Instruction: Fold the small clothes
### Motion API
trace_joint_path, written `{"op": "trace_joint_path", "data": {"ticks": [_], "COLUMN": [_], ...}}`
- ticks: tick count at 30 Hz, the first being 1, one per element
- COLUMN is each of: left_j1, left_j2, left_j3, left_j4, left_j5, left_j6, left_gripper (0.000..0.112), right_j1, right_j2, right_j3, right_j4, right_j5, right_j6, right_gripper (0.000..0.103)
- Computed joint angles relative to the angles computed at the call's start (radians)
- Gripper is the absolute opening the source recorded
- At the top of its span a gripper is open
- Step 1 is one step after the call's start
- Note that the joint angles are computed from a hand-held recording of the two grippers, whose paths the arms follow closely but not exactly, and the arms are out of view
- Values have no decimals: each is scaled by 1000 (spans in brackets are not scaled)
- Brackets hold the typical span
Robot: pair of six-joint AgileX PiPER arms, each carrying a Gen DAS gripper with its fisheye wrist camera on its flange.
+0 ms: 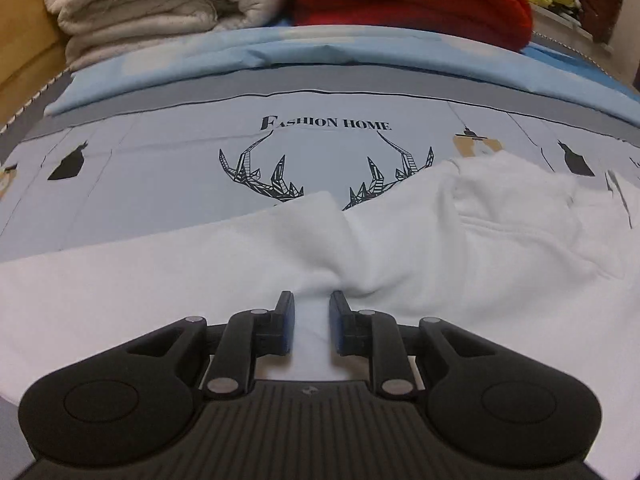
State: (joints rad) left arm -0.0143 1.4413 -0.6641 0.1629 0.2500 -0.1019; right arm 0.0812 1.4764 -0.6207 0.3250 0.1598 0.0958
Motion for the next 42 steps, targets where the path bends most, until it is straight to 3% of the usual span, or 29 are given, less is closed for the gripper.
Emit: {"op": "trace_joint_path", "data": {"ticks": [2, 5, 9, 11, 13, 15, 19, 24, 26, 28, 30, 31, 32, 35, 37, 39, 42], "left_j1": [-22, -38, 13, 15, -48, -87, -33, 21, -10, -41, -87, -135, -161, -242, -222, -146, -83], "left_j2": [-31, -37, -38, -16, -49, -88, -231, -440, -501, -591, -639, -610, -611, -603, -591, -574, -565], "left_j3": [-30, -72, -101, -62, -68, -105, -194, -305, -304, -234, -151, -152, -146, -120, -107, -108, -106], "left_j4": [-24, -296, -638, -620, -458, -332, -379, -403, -382, -358, -314, -254, -227, -94, -78, -156, -227], "left_j5": [87, 107, 315, 327, 334, 405, 572, 772, 794, 756, 710, 732, 735, 679, 664, 669, 675], "left_j6": [37, 293, 661, 694, 568, 401, 372, 338, 286, 218, 129, 53, 18, -62, -56, 14, 106], "left_gripper": [23, 27, 41, 41, 41, 42, 43, 50, 54, 54, 53, 50, 50, 50, 50, 50, 50], "right_j1": [-50, -136, -362, -552, -752, -939, -1162, -1259, -1239, -1244, -1256, -1252, -1240, -1220, -1285, -1382, -1526], "right_j2": [-28, -129, -303, -369, -394, -390, -323, -200, -193, -226, -228, -231, -241, -266, -257, -244, -181], "right_j3": [-4, 6, 23, 23, 8, -19, -72, -22, 24, 54, 27, 5, -19, -40, -42, -65, -102], "right_j4": [184, 215, 311, 387, 423, 406, 234, 160, 148, 190, 238, 250, 237, 179, 292, 403, 494], "right_j5": [56, 138, 297, 428, 555, 660, 769, 803, 759, 744, 785, 769, 714, 418, 338, 412, 655], "right_j6": [-174, -198, -342, -479, -579, -654, -675, -795, -839, -951, -1033, -1043, -1012, -844, -884, -931, -963], "right_gripper": [8, 8, 17, 20, 21, 24, 29, 29, 29, 1, 1, 1, 1, 8, 16, 16, 16]}}
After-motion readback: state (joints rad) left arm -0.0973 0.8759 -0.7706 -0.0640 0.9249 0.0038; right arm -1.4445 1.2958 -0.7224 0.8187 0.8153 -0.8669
